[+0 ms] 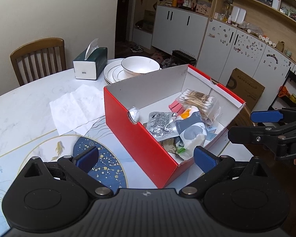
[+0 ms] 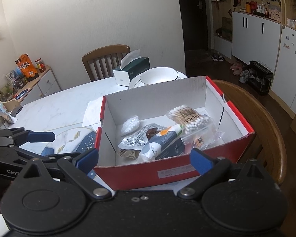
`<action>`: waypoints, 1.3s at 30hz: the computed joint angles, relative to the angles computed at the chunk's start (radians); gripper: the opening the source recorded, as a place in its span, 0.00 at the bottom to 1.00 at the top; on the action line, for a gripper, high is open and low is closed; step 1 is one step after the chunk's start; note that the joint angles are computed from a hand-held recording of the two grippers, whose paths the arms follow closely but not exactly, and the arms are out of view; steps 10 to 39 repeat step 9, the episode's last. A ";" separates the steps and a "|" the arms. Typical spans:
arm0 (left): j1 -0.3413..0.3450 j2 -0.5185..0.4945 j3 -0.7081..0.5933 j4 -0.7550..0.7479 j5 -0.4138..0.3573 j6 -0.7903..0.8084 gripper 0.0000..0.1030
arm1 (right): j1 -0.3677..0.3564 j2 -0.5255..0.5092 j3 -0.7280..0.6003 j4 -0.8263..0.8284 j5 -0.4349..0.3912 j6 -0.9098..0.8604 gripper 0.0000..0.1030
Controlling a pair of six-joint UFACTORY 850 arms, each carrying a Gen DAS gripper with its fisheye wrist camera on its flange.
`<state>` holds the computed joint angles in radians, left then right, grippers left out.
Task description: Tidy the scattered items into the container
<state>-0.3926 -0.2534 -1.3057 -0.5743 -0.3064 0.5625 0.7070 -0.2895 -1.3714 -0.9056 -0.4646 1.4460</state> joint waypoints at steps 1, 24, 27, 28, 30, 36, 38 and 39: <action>0.000 0.001 0.001 0.000 0.001 0.001 1.00 | 0.000 0.001 0.000 -0.001 0.000 0.001 0.97; 0.017 0.016 0.017 -0.091 -0.013 0.107 1.00 | 0.007 -0.006 -0.008 -0.017 -0.004 0.024 0.97; 0.017 0.016 0.017 -0.091 -0.013 0.107 1.00 | 0.007 -0.006 -0.008 -0.017 -0.004 0.024 0.97; 0.017 0.016 0.017 -0.091 -0.013 0.107 1.00 | 0.007 -0.006 -0.008 -0.017 -0.004 0.024 0.97; 0.017 0.016 0.017 -0.091 -0.013 0.107 1.00 | 0.007 -0.006 -0.008 -0.017 -0.004 0.024 0.97; 0.017 0.016 0.017 -0.091 -0.013 0.107 1.00 | 0.007 -0.006 -0.008 -0.017 -0.004 0.024 0.97; 0.017 0.016 0.017 -0.091 -0.013 0.107 1.00 | 0.007 -0.006 -0.008 -0.017 -0.004 0.024 0.97; 0.017 0.016 0.017 -0.091 -0.013 0.107 1.00 | 0.007 -0.006 -0.008 -0.017 -0.004 0.024 0.97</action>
